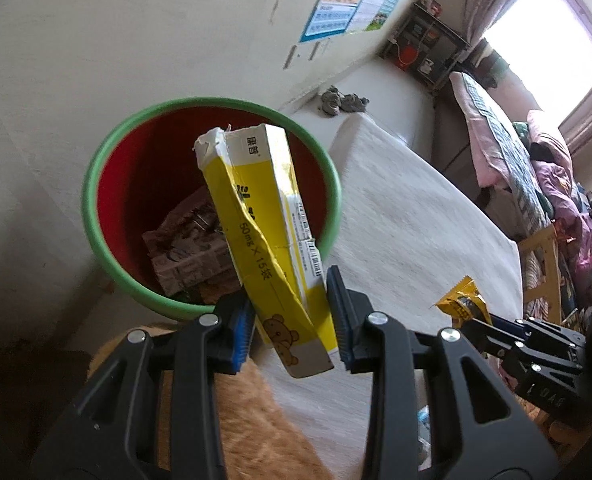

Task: Collect trash
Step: 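Carry the yellow box over the bin with the left tool while the right tool carries the wrapper, then open the left tool over the bin while the right tool drops the yellow wrapper in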

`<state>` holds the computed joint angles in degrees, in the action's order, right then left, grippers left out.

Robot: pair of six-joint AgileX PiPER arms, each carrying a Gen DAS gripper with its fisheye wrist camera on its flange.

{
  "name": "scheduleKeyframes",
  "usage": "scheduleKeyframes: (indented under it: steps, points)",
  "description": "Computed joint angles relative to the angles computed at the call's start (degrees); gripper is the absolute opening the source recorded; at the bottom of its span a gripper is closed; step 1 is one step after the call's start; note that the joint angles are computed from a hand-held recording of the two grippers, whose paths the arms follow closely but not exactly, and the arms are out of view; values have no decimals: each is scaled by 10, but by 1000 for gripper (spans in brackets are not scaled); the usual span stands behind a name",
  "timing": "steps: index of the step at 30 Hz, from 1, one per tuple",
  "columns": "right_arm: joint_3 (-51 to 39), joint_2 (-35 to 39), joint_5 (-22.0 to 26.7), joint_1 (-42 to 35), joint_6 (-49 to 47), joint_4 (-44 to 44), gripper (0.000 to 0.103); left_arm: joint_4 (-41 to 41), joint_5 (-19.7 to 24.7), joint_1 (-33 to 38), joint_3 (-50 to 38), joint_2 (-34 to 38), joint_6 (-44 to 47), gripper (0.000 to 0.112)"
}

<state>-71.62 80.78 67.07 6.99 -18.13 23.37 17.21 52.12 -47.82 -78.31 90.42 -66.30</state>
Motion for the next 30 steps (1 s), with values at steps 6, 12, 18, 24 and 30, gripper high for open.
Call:
scheduleKeyframes:
  steps: [6,12,18,24,30]
  points:
    - [-40,43,-9,29,16,2,24,-6,-4,28,18,-12,17,33]
    - [-123,109,-20,62,24,26,24,-13,-4,64,14,-9,47,33]
    - [-204,179,-16,94,39,50,25,-27,9,90,2,9,77,33]
    - [-250,219,-13,90,62,101,53,-35,7,99,9,17,78,47]
    - [-240,197,-14,69,64,111,58,-26,11,87,11,17,65,56]
